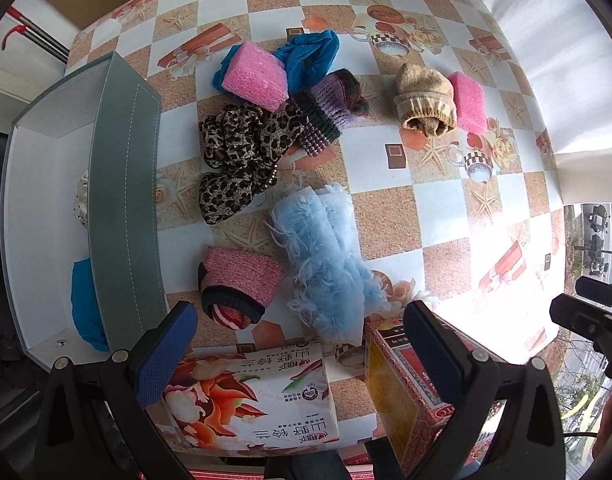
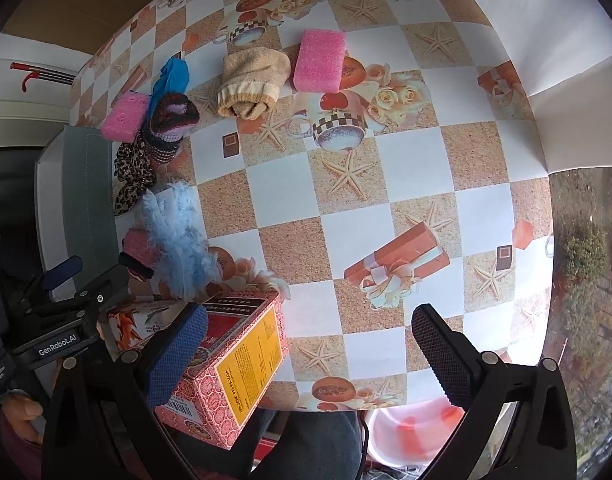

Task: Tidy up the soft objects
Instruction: 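Move both tools over the table toward the soft items, then grasp the light-blue fluffy scarf with left tool while right tool grasps pink sponge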

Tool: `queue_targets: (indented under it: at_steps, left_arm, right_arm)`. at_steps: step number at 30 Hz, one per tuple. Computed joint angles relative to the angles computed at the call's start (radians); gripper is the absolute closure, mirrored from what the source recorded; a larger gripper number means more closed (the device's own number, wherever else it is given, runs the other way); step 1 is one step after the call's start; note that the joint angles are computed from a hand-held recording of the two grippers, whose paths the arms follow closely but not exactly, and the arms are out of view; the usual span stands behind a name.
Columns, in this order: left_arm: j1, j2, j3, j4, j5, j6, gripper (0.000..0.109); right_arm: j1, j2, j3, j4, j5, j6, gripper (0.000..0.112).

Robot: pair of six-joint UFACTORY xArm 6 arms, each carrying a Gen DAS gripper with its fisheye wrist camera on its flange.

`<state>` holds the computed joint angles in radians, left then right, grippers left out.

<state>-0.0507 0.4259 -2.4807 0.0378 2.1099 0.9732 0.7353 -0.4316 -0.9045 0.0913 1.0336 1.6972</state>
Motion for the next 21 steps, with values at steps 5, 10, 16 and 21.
queue_targets:
  at_steps: [5, 10, 16, 21]
  left_arm:
    - [-0.015, -0.066, 0.138, 0.018, -0.056, -0.002, 0.006]
    - [-0.033, -0.132, 0.282, 0.042, -0.119, 0.001, 0.006]
    - [-0.052, -0.177, 0.398, 0.053, -0.172, -0.006, 0.006]
    - [-0.074, -0.218, 0.504, 0.064, -0.235, -0.023, 0.006]
  right_arm:
    - [-0.013, -0.013, 0.023, 0.016, 0.002, -0.019, 0.009]
    - [-0.043, -0.018, 0.046, 0.032, 0.005, -0.057, 0.009]
    - [-0.091, -0.014, 0.060, 0.025, 0.021, -0.107, 0.009]
    - [-0.197, -0.005, 0.088, -0.022, 0.026, -0.145, 0.009]
